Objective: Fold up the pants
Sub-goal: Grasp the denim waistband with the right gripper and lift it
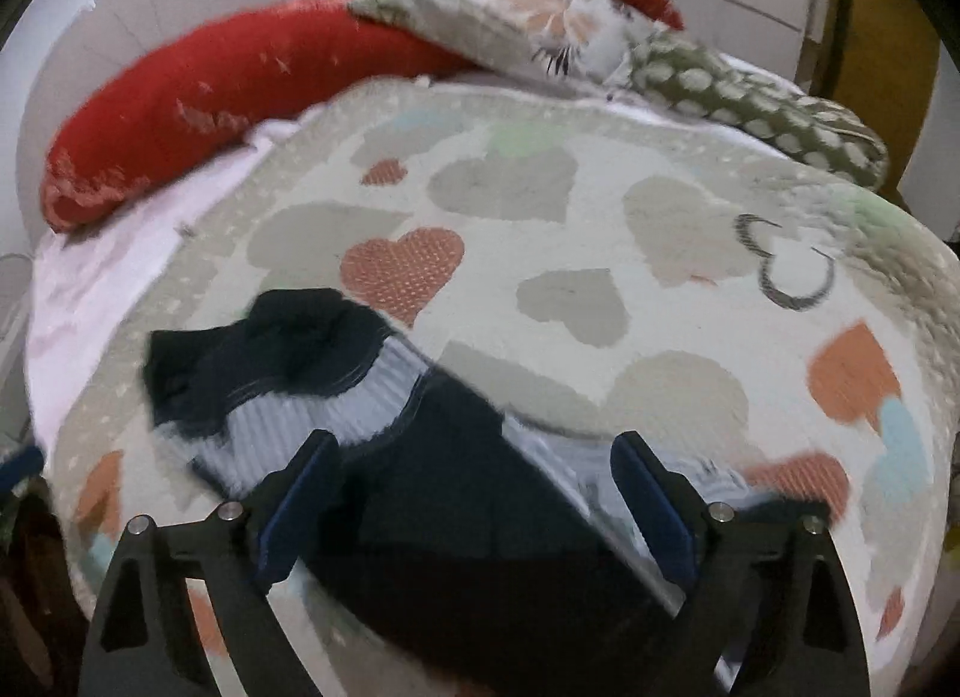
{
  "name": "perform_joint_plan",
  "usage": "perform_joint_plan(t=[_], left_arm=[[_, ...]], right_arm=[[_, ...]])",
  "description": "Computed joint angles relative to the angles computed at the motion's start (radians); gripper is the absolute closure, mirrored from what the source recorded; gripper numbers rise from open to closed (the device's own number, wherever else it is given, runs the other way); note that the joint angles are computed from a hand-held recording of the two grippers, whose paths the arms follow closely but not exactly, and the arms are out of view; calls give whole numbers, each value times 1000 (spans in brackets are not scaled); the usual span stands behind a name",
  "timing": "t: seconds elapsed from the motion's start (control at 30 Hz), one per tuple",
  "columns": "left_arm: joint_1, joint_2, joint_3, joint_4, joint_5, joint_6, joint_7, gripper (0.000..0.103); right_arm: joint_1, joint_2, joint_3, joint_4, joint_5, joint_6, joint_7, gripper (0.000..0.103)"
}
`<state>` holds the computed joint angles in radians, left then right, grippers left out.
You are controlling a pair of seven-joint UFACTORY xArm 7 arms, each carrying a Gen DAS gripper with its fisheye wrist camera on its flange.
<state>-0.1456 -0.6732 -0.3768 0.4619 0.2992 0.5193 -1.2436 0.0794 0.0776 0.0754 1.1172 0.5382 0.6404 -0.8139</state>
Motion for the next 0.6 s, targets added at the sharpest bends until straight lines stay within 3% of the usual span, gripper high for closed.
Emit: perform_joint_plan(t=[0.2, 0.23, 0.27, 0.3, 0.4, 0.47, 0.6], left_arm=[[-11, -29, 52, -73, -43, -57, 13, 23], [-10, -32, 54, -79, -51, -60, 14, 23], [-10, -41, 60, -91, -60, -64, 16, 23], [-7, -49, 61, -101, -65, -64, 16, 23], [-2, -60, 61, -116, -82, -62, 15, 23], [-2, -73, 63, -126, -91, -63, 16, 23], [0, -103, 56, -135, -105, -53, 6, 23]], right_arm=[[23, 173, 40, 179, -81, 64, 89, 11], [28, 194, 45, 197, -91, 71, 106, 16], [27, 211, 53, 213, -92, 85, 113, 29], [23, 225, 62, 230, -85, 111, 113, 51], [11, 244, 81, 254, -56, 169, 109, 87], [14, 205, 87, 210, -36, 118, 95, 93], [1, 116, 93, 148, 75, 118, 40, 95]])
